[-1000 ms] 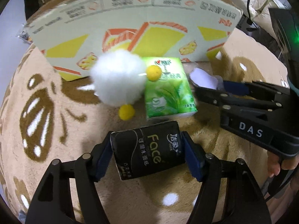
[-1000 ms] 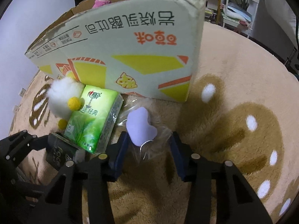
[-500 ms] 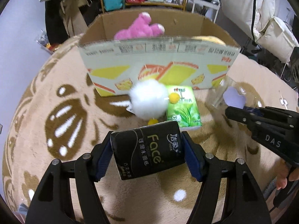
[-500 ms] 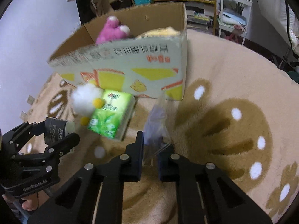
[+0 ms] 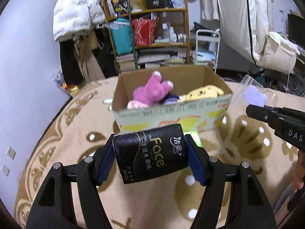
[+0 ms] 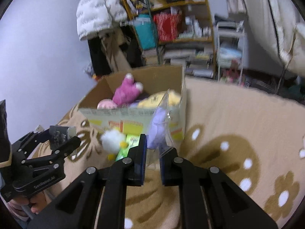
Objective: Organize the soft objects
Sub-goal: 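Grasp the black Face tissue pack with the left tool while the right tool grasps the lavender bagged item, then carry the black tissue pack and lavender item into the box with both tools, then open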
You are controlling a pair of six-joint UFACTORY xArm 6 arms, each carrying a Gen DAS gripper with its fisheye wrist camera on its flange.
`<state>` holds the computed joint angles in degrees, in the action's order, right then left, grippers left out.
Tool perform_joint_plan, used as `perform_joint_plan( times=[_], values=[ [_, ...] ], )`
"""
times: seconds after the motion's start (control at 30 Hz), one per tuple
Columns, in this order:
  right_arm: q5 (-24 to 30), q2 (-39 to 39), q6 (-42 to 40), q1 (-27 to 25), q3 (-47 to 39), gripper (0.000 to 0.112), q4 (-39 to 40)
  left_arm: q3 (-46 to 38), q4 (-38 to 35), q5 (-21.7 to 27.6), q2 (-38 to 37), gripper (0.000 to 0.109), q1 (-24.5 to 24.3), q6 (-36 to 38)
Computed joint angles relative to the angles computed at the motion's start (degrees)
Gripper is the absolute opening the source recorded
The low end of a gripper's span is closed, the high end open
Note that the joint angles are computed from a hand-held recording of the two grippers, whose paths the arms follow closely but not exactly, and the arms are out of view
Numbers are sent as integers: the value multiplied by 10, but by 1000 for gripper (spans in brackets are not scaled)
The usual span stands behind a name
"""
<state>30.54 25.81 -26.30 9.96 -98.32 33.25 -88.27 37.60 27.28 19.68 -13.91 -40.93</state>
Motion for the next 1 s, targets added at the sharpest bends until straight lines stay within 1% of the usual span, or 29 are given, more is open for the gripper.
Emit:
perform_joint_plan(
  times=[0.03, 0.1, 0.23, 0.37, 0.57, 0.7, 0.77, 0.9, 1.0],
  values=[
    [-13, -2, -7, 3, 1, 13, 5, -7, 34, 3, 2, 68, -1, -20],
    [-22, -3, -24, 5, 0, 13, 19, -18, 55, -1, 6, 68, 0, -26],
    [-25, 6, -67, 9, -18, 13, 61, -36, 22, -15, 16, 68, 6, 0],
    [-20, 29, -90, 8, -53, 13, 85, -59, 28, -20, 30, 68, 9, 4],
    [5, 86, -78, 3, -136, 13, 83, -115, 42, -32, 70, 68, 16, 11],
    [20, 125, -58, 0, -189, 13, 62, -168, -2, -24, 110, 68, 22, 45],
    [32, 144, -50, -3, -216, 13, 57, -193, -12, -21, 128, 68, 25, 53],
    [55, 177, -37, -7, -263, 13, 42, -226, 16, -24, 154, 68, 31, 30],
    [70, 203, -33, -7, -299, 13, 39, -258, -37, -17, 179, 68, 34, 71]
  ],
)
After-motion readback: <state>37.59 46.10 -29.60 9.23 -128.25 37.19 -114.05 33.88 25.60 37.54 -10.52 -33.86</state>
